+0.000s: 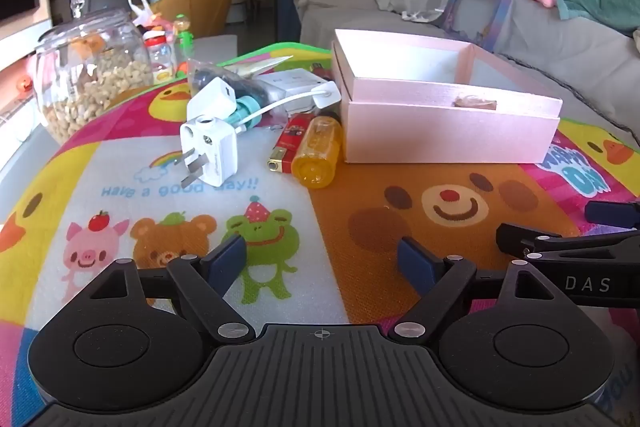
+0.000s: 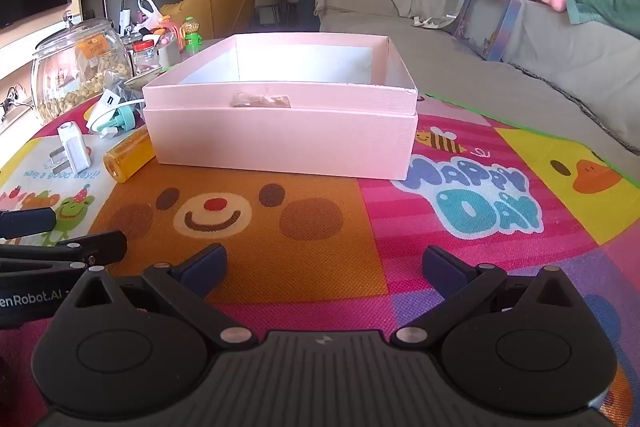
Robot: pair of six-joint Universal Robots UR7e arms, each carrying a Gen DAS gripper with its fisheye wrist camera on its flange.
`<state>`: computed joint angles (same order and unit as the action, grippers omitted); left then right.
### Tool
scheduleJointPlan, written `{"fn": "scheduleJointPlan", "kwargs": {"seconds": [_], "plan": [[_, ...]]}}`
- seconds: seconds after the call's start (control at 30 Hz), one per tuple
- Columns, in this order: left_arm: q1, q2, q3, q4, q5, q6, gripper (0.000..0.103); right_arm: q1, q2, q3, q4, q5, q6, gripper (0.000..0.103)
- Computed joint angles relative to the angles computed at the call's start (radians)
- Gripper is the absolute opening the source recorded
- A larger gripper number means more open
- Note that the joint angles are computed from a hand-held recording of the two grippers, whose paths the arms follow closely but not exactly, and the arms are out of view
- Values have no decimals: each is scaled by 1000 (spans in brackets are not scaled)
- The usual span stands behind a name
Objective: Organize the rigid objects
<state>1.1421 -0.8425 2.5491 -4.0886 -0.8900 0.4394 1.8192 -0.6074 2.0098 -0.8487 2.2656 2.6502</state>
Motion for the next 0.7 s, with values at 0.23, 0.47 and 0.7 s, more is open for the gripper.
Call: {"fn": "scheduleJointPlan", "kwargs": {"seconds": [0.23, 0.47, 0.7], "plan": [[2, -5, 0, 9, -10, -13, 87, 0, -1, 0, 2, 1, 1, 103], [3, -5, 0, 8, -11, -12, 87, 2, 0, -4, 8, 5, 2, 103], [4, -6, 1, 8, -12, -12, 87, 2, -1, -1, 6, 4, 1, 103]]}}
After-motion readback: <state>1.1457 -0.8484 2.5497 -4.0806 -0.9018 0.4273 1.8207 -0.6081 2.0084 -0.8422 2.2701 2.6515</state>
